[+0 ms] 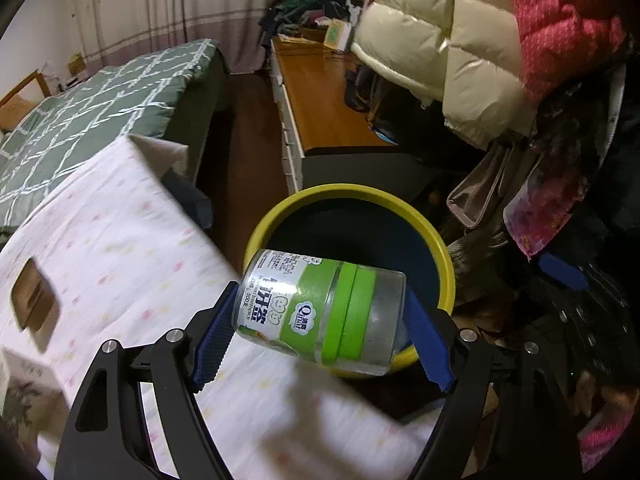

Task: Collect trash
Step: 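Carry the green-capped jar over the yellow bin and open the left tool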

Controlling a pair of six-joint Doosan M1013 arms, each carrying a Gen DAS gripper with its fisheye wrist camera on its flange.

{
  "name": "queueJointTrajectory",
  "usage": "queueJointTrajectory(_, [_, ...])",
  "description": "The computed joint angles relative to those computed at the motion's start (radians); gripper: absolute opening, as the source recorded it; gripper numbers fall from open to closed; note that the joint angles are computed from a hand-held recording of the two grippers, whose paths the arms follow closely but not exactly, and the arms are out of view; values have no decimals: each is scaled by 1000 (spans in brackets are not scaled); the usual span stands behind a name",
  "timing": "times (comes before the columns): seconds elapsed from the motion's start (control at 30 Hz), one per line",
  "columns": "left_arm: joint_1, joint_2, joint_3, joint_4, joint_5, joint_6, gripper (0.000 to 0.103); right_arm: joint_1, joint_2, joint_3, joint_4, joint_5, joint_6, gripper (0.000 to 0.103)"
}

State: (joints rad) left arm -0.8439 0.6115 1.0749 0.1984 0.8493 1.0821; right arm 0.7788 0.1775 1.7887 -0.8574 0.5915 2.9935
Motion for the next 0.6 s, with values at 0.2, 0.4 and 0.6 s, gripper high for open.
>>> queueJointTrajectory(0.2, [-7, 96, -135, -18, 88, 9, 79, -10, -19, 29, 6, -13, 17, 50])
queueJointTrajectory(0.4, [-11, 99, -140, -6, 69, -36, 93, -13, -29, 41, -4, -20, 38, 52])
queueJointTrajectory(0.6, [-27, 1, -23, 116, -1, -160, 96, -4, -25, 33, 2, -27, 21, 53])
